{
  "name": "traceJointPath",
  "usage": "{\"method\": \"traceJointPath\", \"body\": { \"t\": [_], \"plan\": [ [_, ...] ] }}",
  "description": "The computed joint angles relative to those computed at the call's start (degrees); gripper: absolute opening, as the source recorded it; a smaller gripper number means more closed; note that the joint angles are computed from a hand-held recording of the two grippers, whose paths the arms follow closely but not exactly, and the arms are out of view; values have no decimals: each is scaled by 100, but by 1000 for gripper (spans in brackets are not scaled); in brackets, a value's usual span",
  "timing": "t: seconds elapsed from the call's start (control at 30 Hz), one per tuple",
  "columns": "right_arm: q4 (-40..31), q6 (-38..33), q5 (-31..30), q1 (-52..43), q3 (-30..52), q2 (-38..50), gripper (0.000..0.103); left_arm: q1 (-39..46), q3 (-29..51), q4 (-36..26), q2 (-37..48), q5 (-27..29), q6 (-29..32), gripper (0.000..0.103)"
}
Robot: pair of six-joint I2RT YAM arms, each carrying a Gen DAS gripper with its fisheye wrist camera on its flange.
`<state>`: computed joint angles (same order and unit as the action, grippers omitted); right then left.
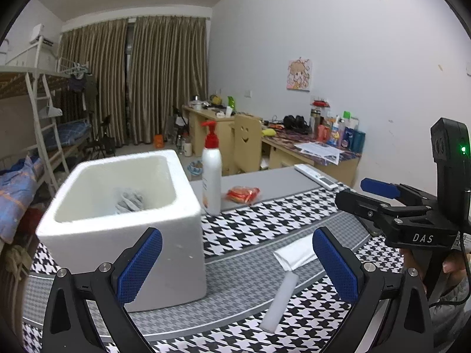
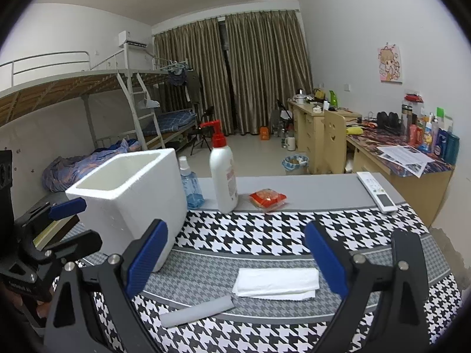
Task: Organize soft objects
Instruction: 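Withdraw the open left tool from the foam box, then move the left tool down to the grey foam tube while the right tool approaches the white tissue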
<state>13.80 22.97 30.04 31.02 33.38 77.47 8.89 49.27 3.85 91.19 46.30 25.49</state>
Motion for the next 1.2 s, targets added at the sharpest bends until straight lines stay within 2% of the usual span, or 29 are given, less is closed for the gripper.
{"method": "traceJointPath", "body": {
  "t": [0.3, 0.6, 1.2],
  "plan": [
    [7, 141, 38, -119, -210, -42, 96, -120, -137, 69, 130, -97, 142, 102],
    [16, 159, -107, -311, -297, 115, 96, -281, -141, -269, 308, -182, 505, 102],
    [58, 416, -308, -542, -429, 410, 96, -733, -68, -537, 759, -602, 883, 102]
  ]
}}
